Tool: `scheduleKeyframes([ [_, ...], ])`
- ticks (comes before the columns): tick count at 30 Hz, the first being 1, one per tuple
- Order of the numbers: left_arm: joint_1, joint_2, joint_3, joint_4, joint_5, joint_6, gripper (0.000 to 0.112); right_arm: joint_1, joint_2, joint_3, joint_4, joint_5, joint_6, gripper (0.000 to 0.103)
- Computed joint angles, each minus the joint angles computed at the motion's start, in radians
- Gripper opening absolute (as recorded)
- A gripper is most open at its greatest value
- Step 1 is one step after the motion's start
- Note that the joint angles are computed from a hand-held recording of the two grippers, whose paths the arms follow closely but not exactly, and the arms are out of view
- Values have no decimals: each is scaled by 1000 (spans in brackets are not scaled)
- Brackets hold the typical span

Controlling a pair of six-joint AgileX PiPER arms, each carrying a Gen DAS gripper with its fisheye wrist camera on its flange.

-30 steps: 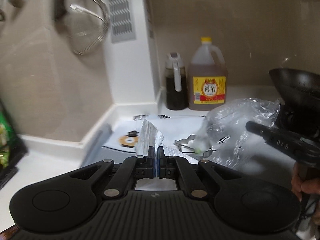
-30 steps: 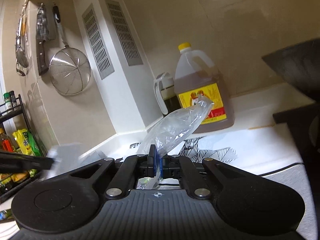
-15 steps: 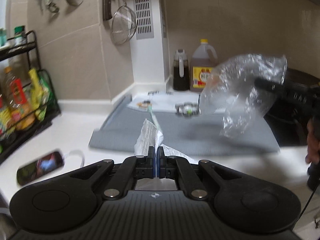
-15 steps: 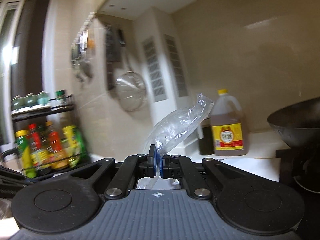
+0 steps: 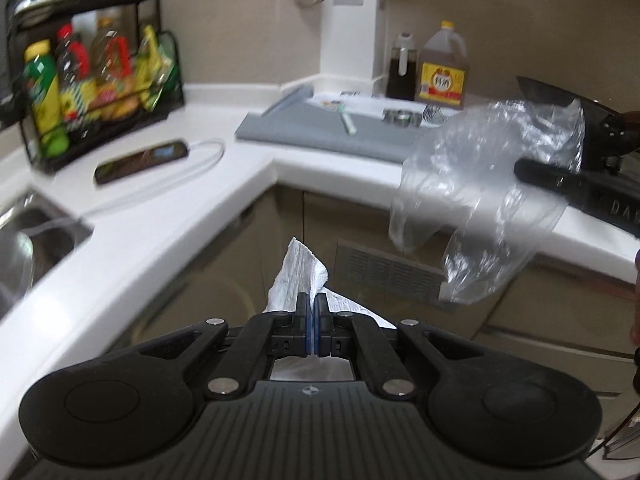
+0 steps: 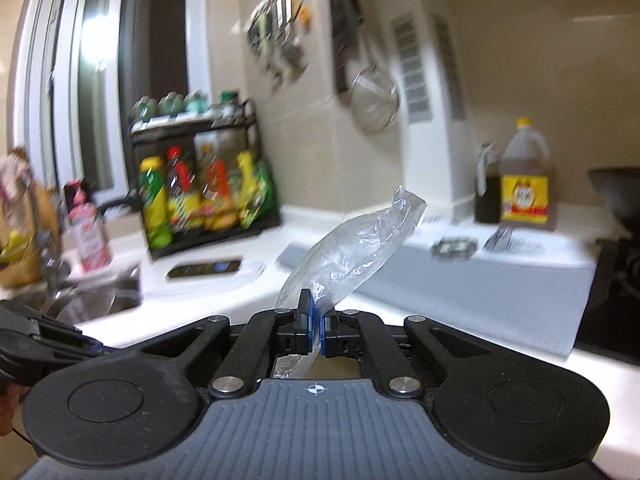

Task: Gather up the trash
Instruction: 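Carry the paper towel and clear bag down into the trash bin with both tools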

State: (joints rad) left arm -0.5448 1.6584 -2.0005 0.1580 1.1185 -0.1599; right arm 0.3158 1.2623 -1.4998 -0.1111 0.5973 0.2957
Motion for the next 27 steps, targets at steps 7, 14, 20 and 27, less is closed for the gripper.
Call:
scheduleKeyframes([
  [7, -26, -168, 263, 73, -72, -110, 1, 207, -56, 108, -213, 88, 210, 4],
  [14, -66, -234, 390, 124, -97, -194, 1, 355, -62, 158, -330, 176, 320, 4],
  [20, -91, -225, 422, 168, -77, -240, 1, 421, -59, 174, -387, 211, 360, 4],
  [27, -102, -219, 443, 174, -73, -242, 1, 426, -51, 173, -379, 228, 346, 4],
])
